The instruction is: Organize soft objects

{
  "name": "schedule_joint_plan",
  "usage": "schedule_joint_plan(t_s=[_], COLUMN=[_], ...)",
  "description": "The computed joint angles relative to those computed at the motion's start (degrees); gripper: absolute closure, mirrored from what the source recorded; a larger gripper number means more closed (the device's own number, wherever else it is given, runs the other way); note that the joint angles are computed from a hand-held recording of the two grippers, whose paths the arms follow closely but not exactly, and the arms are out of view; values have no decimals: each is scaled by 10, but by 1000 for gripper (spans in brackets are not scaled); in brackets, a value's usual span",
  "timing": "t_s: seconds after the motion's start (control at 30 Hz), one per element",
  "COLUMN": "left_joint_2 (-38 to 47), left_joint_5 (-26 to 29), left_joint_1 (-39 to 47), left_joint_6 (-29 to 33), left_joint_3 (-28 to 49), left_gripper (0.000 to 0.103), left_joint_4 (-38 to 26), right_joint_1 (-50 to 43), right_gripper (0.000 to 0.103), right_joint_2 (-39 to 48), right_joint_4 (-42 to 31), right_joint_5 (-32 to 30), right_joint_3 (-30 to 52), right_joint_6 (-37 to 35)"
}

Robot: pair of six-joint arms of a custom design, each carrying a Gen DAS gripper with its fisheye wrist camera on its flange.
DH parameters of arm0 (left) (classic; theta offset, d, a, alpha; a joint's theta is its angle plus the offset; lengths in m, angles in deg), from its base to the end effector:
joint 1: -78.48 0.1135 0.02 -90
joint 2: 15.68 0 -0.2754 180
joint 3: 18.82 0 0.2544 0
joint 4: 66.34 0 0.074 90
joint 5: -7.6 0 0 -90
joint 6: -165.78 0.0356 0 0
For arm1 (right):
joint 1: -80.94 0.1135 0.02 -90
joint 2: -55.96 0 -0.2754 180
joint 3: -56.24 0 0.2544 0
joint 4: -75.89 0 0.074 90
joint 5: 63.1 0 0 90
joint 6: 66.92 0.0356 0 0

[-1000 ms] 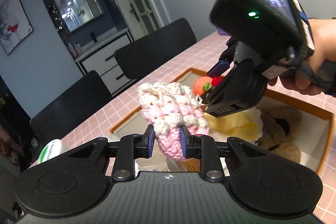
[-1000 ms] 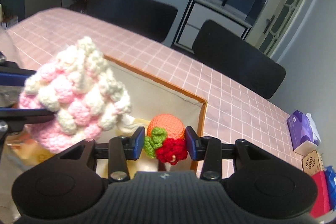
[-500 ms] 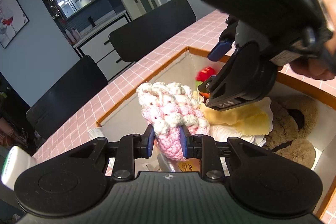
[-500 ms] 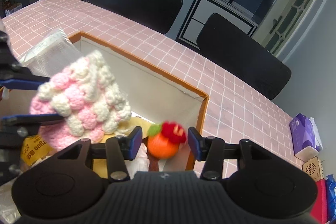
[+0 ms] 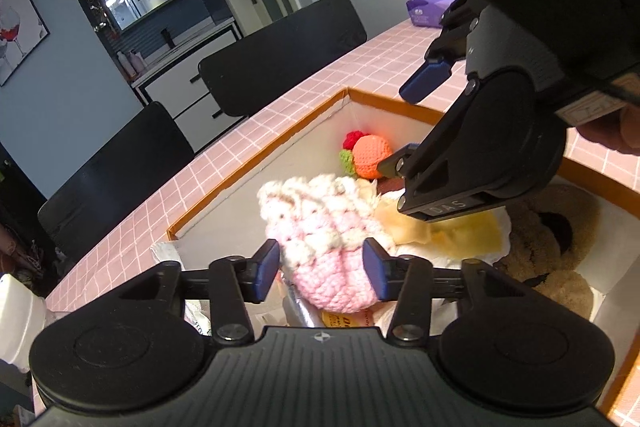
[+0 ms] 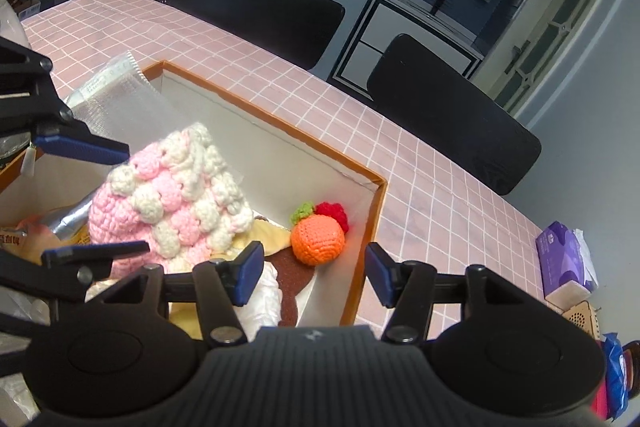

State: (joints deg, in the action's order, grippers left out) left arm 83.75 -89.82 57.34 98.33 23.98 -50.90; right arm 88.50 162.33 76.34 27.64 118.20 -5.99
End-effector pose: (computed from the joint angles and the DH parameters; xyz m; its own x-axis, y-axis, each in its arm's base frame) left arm 0.2696 -0.0993 0.1007 -0.4649 0.5875 -0.6624 0.4821 0.7955 0.3671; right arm 0.3552 0.0467 0.1236 -0.5420 -0.5620 -0.6248 -0.4413 0.8231 -0.3576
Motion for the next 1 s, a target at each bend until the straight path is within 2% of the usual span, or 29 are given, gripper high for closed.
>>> schedule_joint_plan(t_s=[0.03, 0.17, 0.47, 0.6, 0.73, 0.87, 0.9, 1.0], left_joint_2=[-4, -26, -130, -202, -297, -456, -502, -640], left_joint_5=[5, 19, 40, 69, 104, 180, 212, 353], left_joint_1=[1, -3, -6, 0, 20, 87, 115, 245], left_joint_6=[2, 4, 8, 15, 29, 45, 48, 67], left_joint_3=[-3, -28, -90, -131, -179, -226, -235, -252], left_gripper=[35, 31, 28, 28, 28, 28, 28, 28], left_joint_4=[2, 26, 10, -5, -28, -105, -133, -237], right_joint_1=[1, 6, 11, 31, 71, 118, 131, 181], right_gripper=[47, 32, 31, 24, 24, 16, 14, 11], right_joint_2=[-1, -13, -78, -128, -179, -245, -265, -333], right_joint_4=[1, 18, 19, 49, 96, 107, 103, 79], right_joint_5=[3, 11, 20, 42, 81, 126, 138, 179], right_joint_3=[-1, -20, -64, -110, -167, -214, -224, -256], right_joint_6=[1, 8, 39, 112, 188, 274, 298, 350])
